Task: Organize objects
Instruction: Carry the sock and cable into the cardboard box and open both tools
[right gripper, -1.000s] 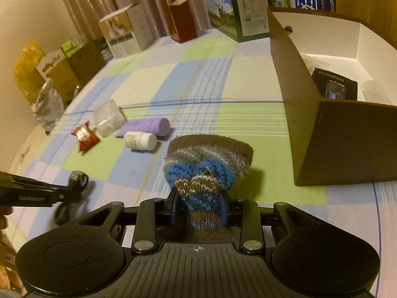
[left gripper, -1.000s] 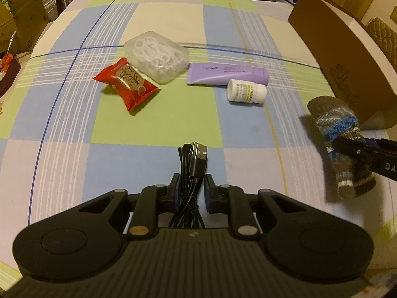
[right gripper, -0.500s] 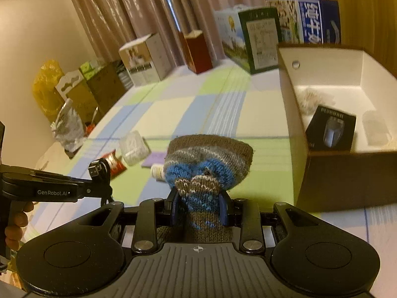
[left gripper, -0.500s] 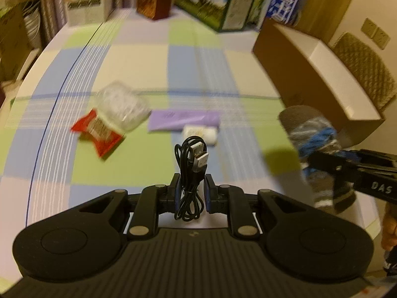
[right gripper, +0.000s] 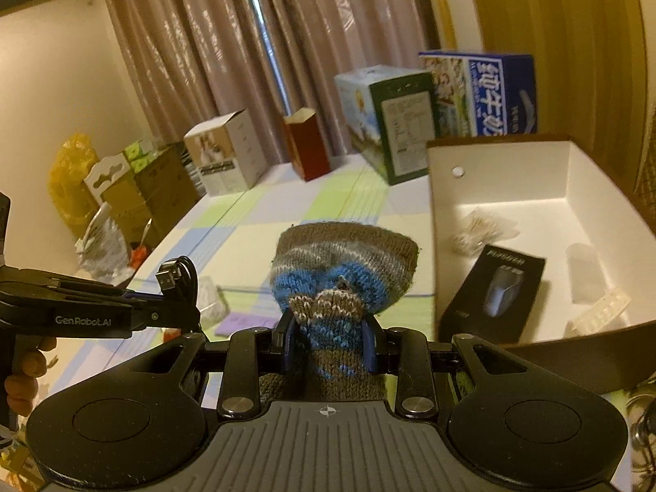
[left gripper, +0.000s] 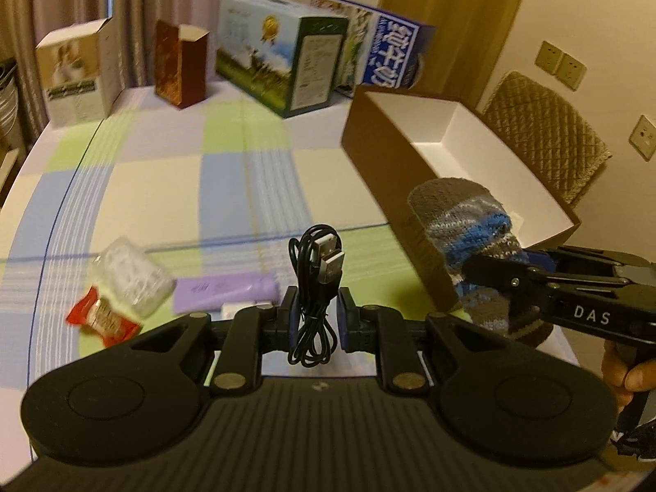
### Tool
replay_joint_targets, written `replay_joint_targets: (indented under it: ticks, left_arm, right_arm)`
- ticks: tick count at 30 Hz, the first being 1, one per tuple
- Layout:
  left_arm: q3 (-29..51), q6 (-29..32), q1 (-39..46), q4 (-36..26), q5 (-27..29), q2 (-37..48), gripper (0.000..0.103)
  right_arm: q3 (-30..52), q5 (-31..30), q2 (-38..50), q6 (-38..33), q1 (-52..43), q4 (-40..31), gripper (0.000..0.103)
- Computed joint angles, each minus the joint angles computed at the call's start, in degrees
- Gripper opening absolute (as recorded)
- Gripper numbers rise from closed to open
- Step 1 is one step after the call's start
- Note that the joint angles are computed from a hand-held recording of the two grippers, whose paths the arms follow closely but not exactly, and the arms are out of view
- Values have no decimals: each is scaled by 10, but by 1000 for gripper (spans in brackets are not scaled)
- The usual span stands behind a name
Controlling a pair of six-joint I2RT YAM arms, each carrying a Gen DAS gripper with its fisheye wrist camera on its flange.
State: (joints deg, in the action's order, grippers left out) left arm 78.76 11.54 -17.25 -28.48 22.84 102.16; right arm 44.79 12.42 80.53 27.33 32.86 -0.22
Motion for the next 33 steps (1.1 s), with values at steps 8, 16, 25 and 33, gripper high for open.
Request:
replay_joint_targets:
  ticks: [8,16,25,33]
  left_arm:
    - [37,-9,-45,-1,8,10,14]
    - [90,-22,-105,1,18,38,14]
    - [202,-49,-171,-4,12,114,14]
    - [363,-72,-214,-44,-22,226,14]
  right_arm:
    - [-18,4,-50,-13,-47,-10,29]
    - [-34,-5,-105,-38,-117,-29,29]
    - [-32,-55,-120,-94,-230,-32,29]
    - [1,-111,-56,-139,-317,-5,29]
